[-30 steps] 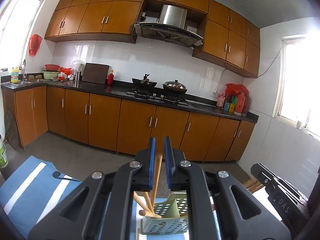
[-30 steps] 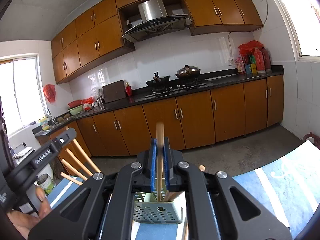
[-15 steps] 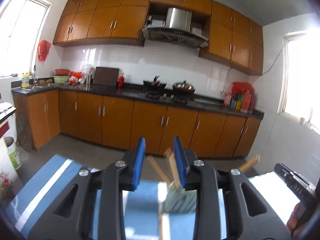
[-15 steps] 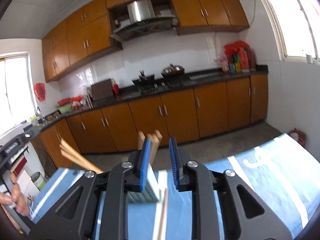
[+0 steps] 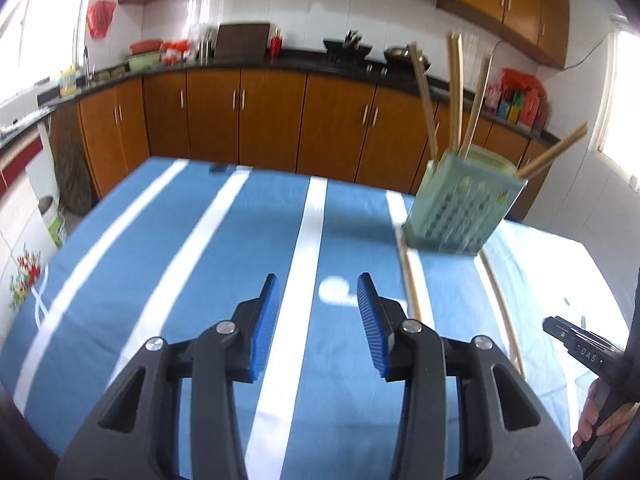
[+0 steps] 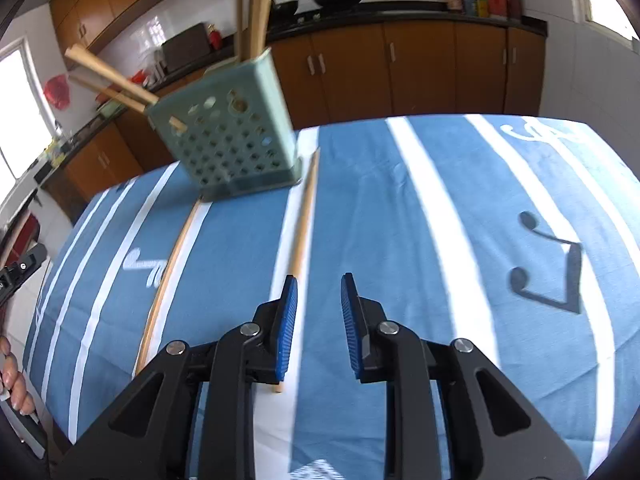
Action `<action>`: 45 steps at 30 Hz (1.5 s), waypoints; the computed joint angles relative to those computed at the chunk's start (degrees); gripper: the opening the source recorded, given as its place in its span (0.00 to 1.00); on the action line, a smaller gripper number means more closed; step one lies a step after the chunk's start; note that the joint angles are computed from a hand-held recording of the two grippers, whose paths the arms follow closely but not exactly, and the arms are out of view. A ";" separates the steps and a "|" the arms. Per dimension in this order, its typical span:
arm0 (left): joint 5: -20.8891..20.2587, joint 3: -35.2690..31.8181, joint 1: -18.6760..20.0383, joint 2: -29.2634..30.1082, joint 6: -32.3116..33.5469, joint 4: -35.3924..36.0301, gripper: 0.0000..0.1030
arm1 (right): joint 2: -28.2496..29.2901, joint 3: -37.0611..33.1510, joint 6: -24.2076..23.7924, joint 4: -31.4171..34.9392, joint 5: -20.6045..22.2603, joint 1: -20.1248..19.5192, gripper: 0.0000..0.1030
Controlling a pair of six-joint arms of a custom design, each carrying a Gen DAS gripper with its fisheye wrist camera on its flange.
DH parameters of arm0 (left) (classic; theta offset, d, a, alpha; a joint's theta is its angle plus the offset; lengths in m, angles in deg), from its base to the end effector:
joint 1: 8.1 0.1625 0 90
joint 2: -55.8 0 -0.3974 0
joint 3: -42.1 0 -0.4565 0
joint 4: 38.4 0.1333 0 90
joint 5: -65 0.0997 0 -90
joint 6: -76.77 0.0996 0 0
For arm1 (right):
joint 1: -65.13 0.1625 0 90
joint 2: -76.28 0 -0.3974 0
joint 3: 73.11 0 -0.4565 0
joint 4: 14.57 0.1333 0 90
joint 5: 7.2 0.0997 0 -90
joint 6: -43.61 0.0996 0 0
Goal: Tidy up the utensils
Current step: 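Open both grippers and return them to the remaining chopsticks on the cloth, then close the right gripper on a wooden chopstick while the left gripper grasps another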
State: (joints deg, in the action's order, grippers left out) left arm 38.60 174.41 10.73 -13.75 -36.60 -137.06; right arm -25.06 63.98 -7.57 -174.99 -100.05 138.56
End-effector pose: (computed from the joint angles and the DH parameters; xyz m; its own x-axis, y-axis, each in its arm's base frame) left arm -0.2787 -0.3301 0.0223 -0.7249 -0.4336 -0.5352 0.2785 0.5262 -0.8034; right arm 0.0001 -0.4496 0.2603 -0.7778 -0.4186 0.4688 -0.5925 0.7372 -0.3247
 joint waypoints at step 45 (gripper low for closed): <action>-6.41 -9.62 9.30 20.66 33.76 -29.36 0.08 | 7.16 -3.32 0.93 -13.94 -6.26 -4.12 0.08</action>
State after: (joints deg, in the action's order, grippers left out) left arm 32.19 164.79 20.03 6.91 -2.84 -166.42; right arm -17.89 60.66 -6.64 -188.94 -106.31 134.44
